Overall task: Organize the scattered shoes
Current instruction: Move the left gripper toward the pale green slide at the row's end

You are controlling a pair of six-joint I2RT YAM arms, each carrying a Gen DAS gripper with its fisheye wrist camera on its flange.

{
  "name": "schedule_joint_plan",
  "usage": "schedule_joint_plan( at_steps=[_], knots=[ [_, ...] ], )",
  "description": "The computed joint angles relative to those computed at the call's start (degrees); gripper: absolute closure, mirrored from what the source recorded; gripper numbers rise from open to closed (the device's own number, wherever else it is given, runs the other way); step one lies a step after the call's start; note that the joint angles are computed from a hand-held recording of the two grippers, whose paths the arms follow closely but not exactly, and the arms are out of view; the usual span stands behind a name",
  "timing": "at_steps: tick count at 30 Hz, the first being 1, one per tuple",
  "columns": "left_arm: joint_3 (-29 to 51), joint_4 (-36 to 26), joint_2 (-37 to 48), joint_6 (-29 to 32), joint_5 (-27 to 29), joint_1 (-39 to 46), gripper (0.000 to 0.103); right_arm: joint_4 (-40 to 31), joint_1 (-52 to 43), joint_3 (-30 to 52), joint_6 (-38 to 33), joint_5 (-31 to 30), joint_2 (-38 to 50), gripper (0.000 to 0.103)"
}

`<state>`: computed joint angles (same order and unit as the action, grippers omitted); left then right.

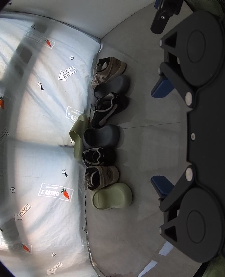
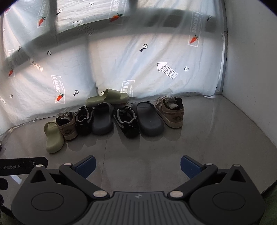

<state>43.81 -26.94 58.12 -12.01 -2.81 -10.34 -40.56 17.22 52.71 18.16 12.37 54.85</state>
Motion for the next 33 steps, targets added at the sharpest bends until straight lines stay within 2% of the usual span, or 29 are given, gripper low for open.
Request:
schedule_joint_plan(
  at_steps=[4, 5, 6, 8, 11, 14, 17, 20, 26, 30, 33],
  knots=[
    [2.3, 6.1, 7.7, -4.5, -0.7, -4.9, 0.010, 2.4, -12.9, 1.8, -6.1, -13.2, 5.4, 0.000],
    [3.4, 7.5, 10.1, -5.7, -1.4, -6.3, 0.017, 2.3, -15.9, 3.0, -7.4, -16.4, 7.3, 0.000],
    [4.4, 8.9, 12.5, -6.6, -1.9, -7.5, 0.017, 2.3, -17.1, 3.7, -7.8, -17.8, 8.3, 0.000],
    [6.5, 10.1, 16.3, -8.2, -2.9, -9.1, 0.017, 3.2, -23.5, 7.1, -10.1, -24.2, 13.3, 0.000],
    [11.2, 10.0, 23.2, -10.4, -5.3, -11.4, 0.017, 5.6, -27.5, 10.1, -12.9, -27.9, 18.3, 0.000],
    [13.2, 11.3, 26.5, -11.4, -9.0, -12.6, 0.017, 7.2, -30.3, 13.1, -16.9, -31.8, 23.7, 0.000],
    [15.3, 10.3, 28.6, -12.4, -12.9, -11.8, 0.018, 4.9, -32.1, 17.0, -18.5, -35.3, 29.3, 0.000],
    [16.3, 9.3, 29.1, -11.1, -14.3, -8.0, 0.022, 1.5, -31.7, 22.4, -18.3, -36.9, 35.8, 0.000],
    [19.8, 10.8, 34.2, -7.4, -11.7, 3.3, 0.030, 2.5, -26.1, 26.4, -17.6, -37.2, 41.4, 0.000],
    [24.0, 15.5, 41.7, 1.3, -14.2, 9.3, 0.041, 3.6, -21.6, 28.7, -15.5, -35.2, 44.2, 0.000],
    [29.8, 15.1, 48.0, 4.0, -11.3, 13.8, 0.047, 5.7, -19.1, 29.3, -13.7, -32.1, 45.6, 0.000]
  ],
)
